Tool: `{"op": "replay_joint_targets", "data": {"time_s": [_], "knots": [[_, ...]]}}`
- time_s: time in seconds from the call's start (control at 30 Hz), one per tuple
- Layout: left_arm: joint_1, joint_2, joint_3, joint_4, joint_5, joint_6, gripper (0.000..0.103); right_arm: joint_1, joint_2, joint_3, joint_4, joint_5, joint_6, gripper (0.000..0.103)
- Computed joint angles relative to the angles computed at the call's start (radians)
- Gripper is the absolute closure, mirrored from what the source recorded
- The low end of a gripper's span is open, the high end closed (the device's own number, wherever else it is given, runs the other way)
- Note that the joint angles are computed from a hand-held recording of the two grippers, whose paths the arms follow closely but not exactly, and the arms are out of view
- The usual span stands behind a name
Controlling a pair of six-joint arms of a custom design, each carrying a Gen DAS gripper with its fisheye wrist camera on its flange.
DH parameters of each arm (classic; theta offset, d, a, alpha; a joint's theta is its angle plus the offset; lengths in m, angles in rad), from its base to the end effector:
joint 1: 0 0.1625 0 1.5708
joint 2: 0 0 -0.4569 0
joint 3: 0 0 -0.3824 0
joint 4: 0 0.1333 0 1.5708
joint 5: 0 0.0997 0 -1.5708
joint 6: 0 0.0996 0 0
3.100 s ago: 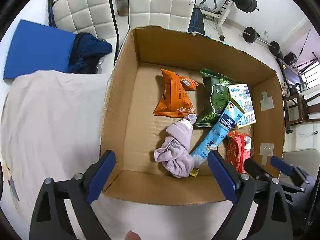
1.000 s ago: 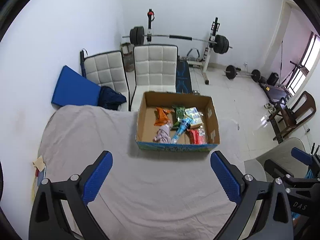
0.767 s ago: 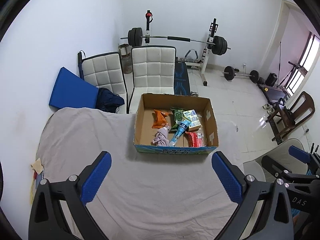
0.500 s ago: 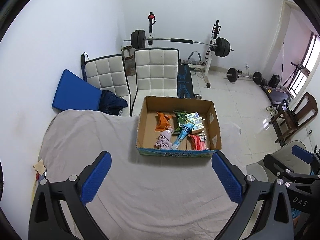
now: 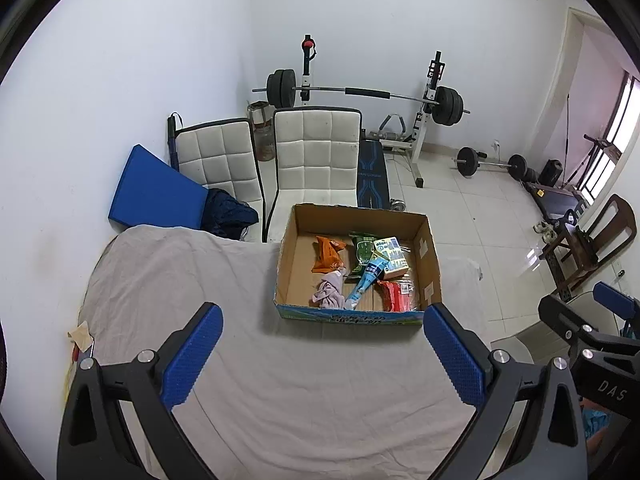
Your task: Organize soft objects
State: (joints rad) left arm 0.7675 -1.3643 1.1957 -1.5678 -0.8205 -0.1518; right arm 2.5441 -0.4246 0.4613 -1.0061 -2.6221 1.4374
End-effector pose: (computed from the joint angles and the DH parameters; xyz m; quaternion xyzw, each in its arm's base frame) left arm -0.2784 -0.5482 0.6184 0.2680 0.8882 -0.2362 0.2889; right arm 0.7313 -0.4410 0.2395 -0.0454 -0.8382 0.3561 0.4106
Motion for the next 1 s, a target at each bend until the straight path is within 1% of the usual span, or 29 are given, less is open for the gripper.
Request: {"op": "replay_joint_targets", "data": {"time_s": [0.33, 1.0], "knots": [[-0.003, 0.000, -0.002, 0.001, 0.006, -0.002, 0.000, 0.005, 0.018, -0.046, 0.033, -0.015, 0.003, 0.001], [-0.009, -0.003, -0.010, 0.025, 0.018, -0.011, 0.000, 0.006, 0.020, -0.044, 0.023, -0.020, -0.005, 0.001]]}}
